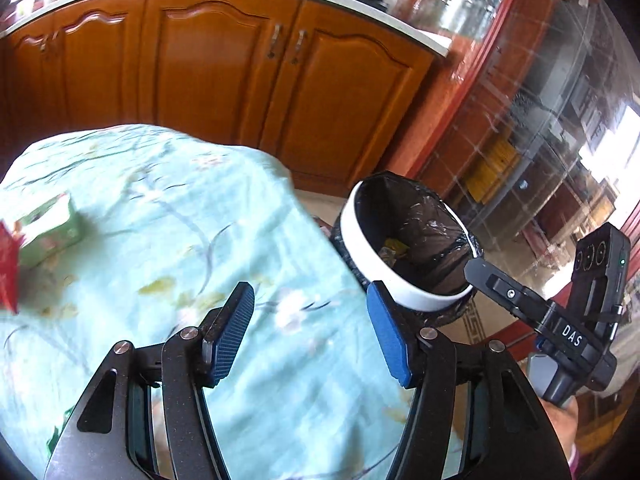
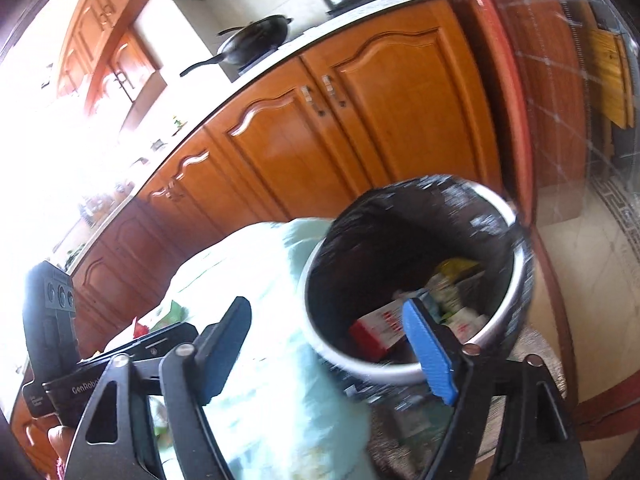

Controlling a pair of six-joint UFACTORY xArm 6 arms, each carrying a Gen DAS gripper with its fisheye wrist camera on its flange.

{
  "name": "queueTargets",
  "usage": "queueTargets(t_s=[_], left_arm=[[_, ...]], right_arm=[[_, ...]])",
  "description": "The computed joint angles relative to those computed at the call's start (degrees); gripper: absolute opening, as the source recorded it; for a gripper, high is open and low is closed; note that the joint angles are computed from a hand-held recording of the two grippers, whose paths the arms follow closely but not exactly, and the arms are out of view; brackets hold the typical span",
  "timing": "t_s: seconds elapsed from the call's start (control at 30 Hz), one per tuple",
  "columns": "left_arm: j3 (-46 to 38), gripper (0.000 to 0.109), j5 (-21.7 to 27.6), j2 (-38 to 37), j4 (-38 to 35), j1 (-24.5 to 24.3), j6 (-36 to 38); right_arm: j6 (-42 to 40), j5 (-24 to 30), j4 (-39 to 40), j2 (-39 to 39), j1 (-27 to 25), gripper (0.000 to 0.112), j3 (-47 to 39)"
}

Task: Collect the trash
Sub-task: 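Withdraw both open tools from the bin back over the table, then grasp the red snack wrapper with the left tool while the right tool grasps the crushed green can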

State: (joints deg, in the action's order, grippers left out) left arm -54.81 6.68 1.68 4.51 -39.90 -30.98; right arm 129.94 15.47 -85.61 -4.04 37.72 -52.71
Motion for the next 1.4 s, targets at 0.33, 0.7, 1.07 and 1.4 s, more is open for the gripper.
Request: queueTargets(t_s=[0.33,0.7,1.07,1.4], left_arm=[[15.97,0.059,-3.39,-13.44,4.69,5.29,-8.0],[27.62,0.059,-4.29,-24.74,10.15,10.37,-14.41],[34.34,0.059,-3.75,-31.1,7.6,14.69,-13.54],[34.93,0.059,-2.8,-30.79,7.11,19.48,-11.59]], right_arm=[[1.21,-1.33,0.68,7.22,6.08,0.084,-6.45],[0.32,-2.48,3.69,12.62,10.47,0.084,-11.03],[-7.04,-3.96,9.38,17.16,13.63,0.084,-15.66],[-19.57,-5.68,19.51,23.41,15.65,0.084,-21.96]])
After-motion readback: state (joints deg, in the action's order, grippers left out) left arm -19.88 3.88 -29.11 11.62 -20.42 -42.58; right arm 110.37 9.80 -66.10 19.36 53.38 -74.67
